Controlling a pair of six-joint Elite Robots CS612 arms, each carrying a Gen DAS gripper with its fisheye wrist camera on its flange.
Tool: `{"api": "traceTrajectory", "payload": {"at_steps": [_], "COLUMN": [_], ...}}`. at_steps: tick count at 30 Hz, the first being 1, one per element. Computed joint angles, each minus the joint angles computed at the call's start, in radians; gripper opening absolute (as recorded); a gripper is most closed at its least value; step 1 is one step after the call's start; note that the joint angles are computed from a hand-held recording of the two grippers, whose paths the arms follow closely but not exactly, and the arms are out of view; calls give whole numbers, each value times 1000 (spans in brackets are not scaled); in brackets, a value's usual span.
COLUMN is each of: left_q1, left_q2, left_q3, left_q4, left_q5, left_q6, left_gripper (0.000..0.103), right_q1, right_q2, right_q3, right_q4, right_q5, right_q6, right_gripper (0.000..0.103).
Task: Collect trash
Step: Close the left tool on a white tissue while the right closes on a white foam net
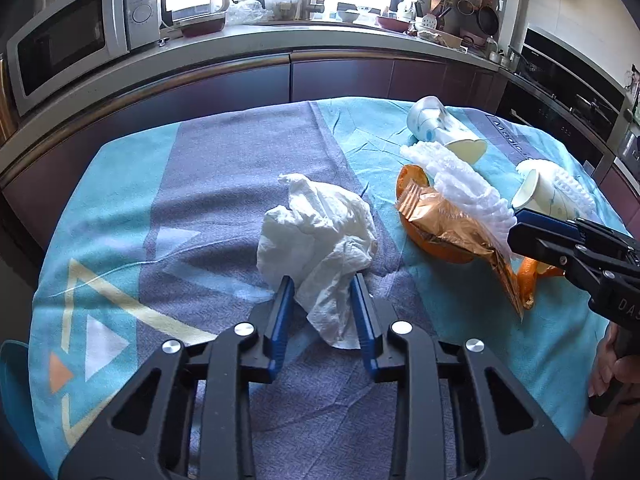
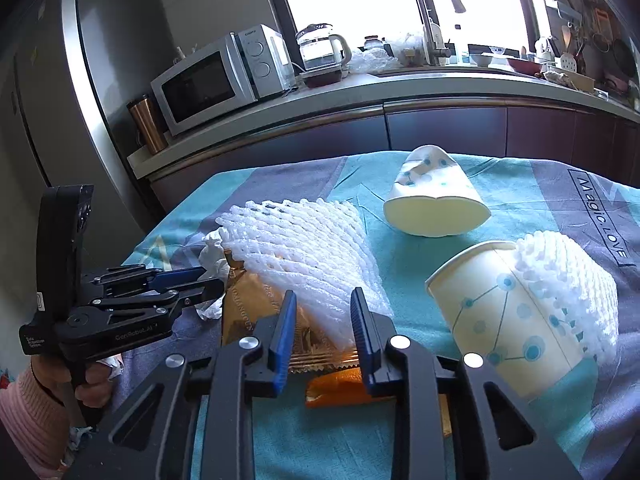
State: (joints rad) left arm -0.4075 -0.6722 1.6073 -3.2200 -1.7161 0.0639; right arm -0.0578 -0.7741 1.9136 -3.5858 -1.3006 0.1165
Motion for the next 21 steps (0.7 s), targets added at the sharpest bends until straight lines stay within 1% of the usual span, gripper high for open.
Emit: {"api": "traceTrajectory", "payload": {"at_steps": [1,2,3,6,11,13,14,15,16,17,19,21], "left_q1": [0,-1,-1,0,8,11,12,14,16,18,21,24], "left_q2": [1,1,0,-2,-10,-15,-16,-18,-20,-22,-26,-29], "left_q3": [2,3,4,16,37,45,48,51,56,59,67,74], "left_q4": [-5,-9,-12,-37,-76,-87,-92,-96,-104,-110,-122,-133], "left_q5": [-1,-1,-3,-8,-23,-28,-32,-37,-41,-45,-52,-56], "left_q6": [1,0,-3,-8,-16,-16,-18,-20,-22,-25,-31,-31], "left_gripper": [22,16,11,7,5,5,5,5,5,5,5,5], "right_q1": [-1,-1,-1,-4,-9,-5,-2,-1,-1,1,5,6], "right_q2": [0,-1,-1,-1,-5,-9,-11,-11,-10,-9,-7,-4], "right_q3": [-1,-1,-1,0,6,7,7,5,4,2,-3,-9], "right_q4": [3,3,0,-11,-34,-37,-35,-35,-32,-35,-26,-12], "right_q5": [4,3,4,7,16,-2,-20,-24,-22,-33,-46,-50], "right_q6": [-2,-4,-4,0,14,8,6,10,11,8,-2,-8], "right_gripper": [19,13,4,3,2,3,5,16,33,37,38,43]}}
